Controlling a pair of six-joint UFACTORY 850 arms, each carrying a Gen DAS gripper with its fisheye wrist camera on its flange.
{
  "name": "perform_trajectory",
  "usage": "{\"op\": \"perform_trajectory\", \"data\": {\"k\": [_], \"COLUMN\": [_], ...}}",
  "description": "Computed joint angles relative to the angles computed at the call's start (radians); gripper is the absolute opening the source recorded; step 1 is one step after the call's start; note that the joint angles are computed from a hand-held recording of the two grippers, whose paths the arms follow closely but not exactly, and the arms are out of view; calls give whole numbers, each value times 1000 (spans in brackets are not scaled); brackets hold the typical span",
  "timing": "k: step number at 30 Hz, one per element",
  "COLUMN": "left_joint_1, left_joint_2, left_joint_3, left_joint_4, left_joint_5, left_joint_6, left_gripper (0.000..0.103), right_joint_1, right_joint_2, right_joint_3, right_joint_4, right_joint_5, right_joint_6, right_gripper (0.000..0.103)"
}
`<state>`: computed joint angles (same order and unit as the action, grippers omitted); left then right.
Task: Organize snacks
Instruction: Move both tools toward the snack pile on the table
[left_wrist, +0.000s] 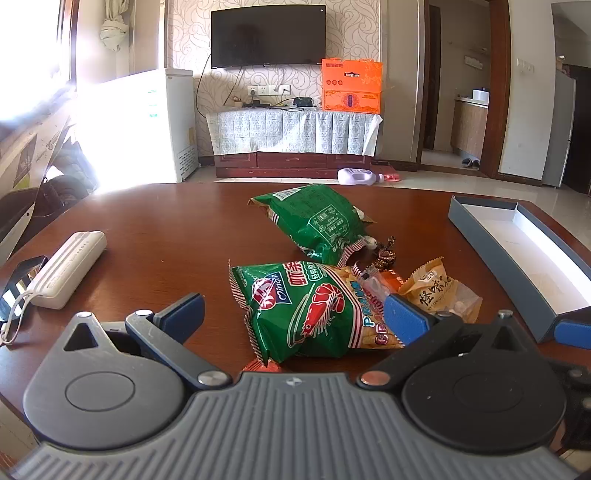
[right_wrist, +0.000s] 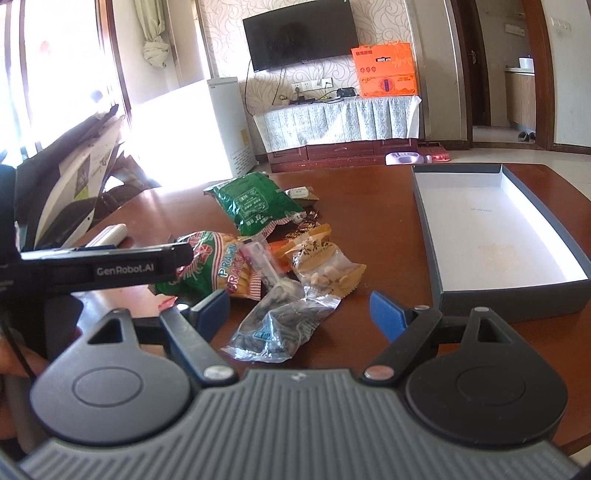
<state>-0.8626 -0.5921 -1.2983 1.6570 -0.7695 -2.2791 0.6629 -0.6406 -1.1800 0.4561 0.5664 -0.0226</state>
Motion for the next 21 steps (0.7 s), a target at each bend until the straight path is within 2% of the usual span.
{"op": "perform_trajectory", "data": {"k": [8, 21], "left_joint_1": [-3, -10], "left_joint_2": [-32, -64], "left_joint_3": [-34, -66], "left_joint_4": [-6, -6], "left_joint_5": [-13, -29], "left_joint_6": [49, 55], "left_gripper": [103, 103], "right_joint_1": [11, 9], "right_joint_2": [-18, -11], "right_joint_3": [-27, -18], "right_joint_4": [19, 24], "right_joint_5": [-34, -28], "right_joint_6": [-54, -48], "right_gripper": [84, 84]}}
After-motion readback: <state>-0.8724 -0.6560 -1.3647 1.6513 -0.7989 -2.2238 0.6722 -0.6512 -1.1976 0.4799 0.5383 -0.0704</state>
